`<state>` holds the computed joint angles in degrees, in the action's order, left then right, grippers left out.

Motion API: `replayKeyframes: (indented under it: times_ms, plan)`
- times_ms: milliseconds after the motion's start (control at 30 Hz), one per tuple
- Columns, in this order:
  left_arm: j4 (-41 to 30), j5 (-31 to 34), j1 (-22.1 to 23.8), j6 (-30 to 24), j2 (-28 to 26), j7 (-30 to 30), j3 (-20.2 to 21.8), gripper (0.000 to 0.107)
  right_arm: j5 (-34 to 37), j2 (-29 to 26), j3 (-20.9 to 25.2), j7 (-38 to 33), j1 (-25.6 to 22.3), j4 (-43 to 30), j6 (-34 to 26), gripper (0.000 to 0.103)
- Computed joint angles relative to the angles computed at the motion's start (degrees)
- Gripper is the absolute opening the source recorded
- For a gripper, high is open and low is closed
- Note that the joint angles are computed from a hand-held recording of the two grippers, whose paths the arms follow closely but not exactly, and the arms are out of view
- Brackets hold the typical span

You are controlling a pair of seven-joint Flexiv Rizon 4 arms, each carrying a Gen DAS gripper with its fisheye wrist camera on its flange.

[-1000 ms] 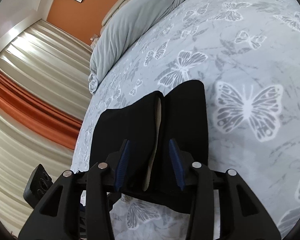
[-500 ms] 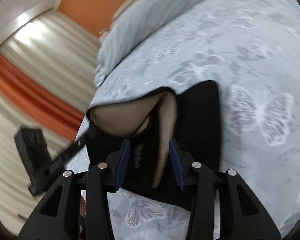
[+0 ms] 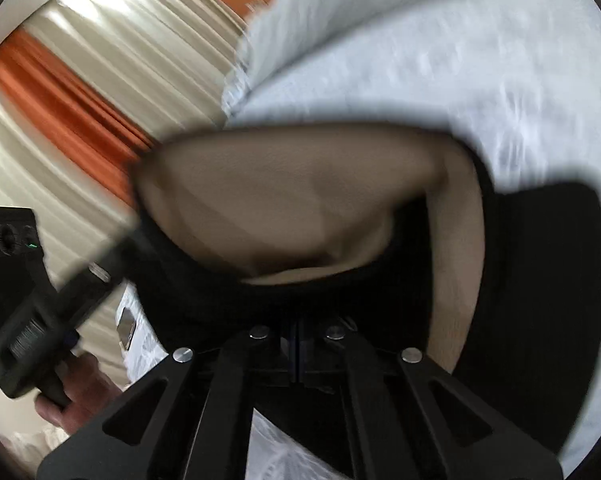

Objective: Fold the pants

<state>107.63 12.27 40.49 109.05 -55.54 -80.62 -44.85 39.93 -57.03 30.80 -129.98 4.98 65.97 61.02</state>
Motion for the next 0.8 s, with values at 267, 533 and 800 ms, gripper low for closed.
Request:
replayKeyframes:
  times_ms: [267, 533, 800]
  plan:
    - [0.8, 0.7, -1.5, 0.2, 0.2, 2.1, 0.0, 0.005, -0.2, 3.0, -4.2, 6.9, -2.3, 4.0, 3.1, 0.003]
    - [-1.0, -1.6, -3.9, 2.2, 1.4, -2.5, 5.3, 0.005, -6.8, 0.3, -3.7, 8.2, 0.2, 1.8, -2.3, 0.025]
    - [-0.9, -0.1, -2.2, 1.5, 1.3, -4.4, 5.0, 0.005, 4.1, -6.9, 1.0, 11.5, -4.9, -10.6, -15.0, 0.042]
